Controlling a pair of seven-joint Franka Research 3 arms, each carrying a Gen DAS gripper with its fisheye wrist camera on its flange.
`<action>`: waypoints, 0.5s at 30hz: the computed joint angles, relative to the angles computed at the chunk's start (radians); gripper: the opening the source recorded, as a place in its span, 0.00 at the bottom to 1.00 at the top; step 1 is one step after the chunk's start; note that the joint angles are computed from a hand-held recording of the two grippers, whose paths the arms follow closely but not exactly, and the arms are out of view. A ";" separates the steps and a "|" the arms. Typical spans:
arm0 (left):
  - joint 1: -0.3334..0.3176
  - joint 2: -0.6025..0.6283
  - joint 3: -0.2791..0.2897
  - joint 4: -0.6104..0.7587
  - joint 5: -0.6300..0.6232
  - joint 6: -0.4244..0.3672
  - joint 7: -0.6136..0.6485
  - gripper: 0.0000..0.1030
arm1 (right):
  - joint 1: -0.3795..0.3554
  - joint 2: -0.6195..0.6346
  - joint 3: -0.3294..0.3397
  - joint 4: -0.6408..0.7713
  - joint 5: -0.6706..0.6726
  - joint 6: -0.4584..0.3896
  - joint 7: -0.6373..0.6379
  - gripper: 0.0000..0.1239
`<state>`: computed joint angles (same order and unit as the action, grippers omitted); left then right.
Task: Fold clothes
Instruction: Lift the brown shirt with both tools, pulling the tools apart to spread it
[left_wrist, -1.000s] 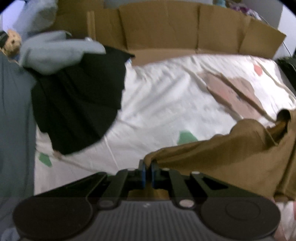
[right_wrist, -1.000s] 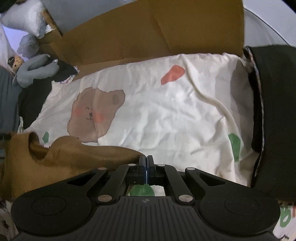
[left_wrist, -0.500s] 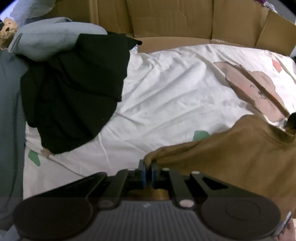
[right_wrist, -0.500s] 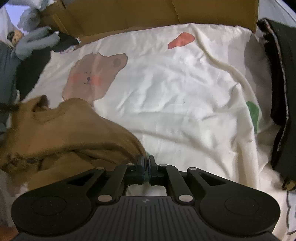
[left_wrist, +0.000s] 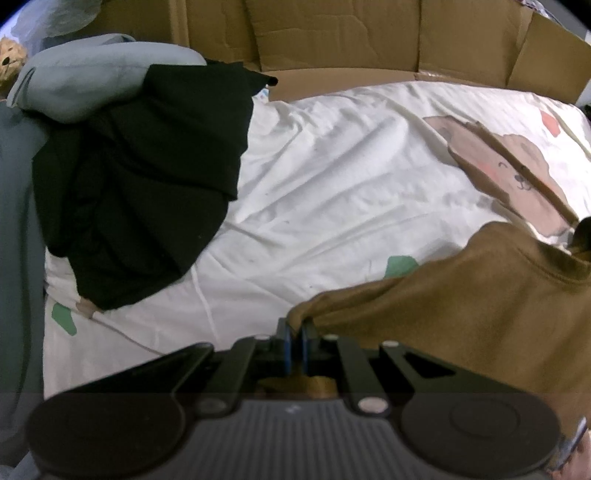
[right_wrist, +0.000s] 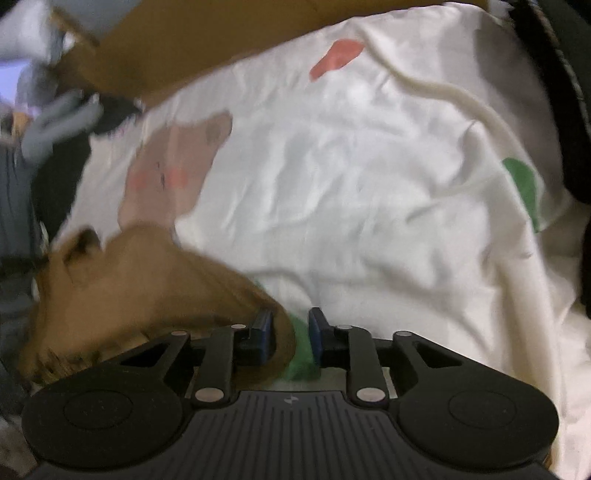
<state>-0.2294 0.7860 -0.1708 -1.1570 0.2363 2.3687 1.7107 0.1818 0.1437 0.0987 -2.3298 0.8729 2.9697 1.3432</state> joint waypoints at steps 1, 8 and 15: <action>0.001 -0.001 0.000 -0.002 0.001 0.001 0.002 0.06 | 0.012 0.001 -0.008 -0.004 -0.038 0.005 0.029 0.21; 0.004 -0.009 0.001 -0.010 0.004 0.003 0.009 0.06 | 0.075 -0.014 -0.078 -0.012 -0.418 -0.068 0.301 0.22; 0.008 -0.013 -0.001 -0.018 0.004 0.012 0.021 0.06 | 0.063 -0.044 -0.077 -0.001 -0.547 -0.175 0.446 0.22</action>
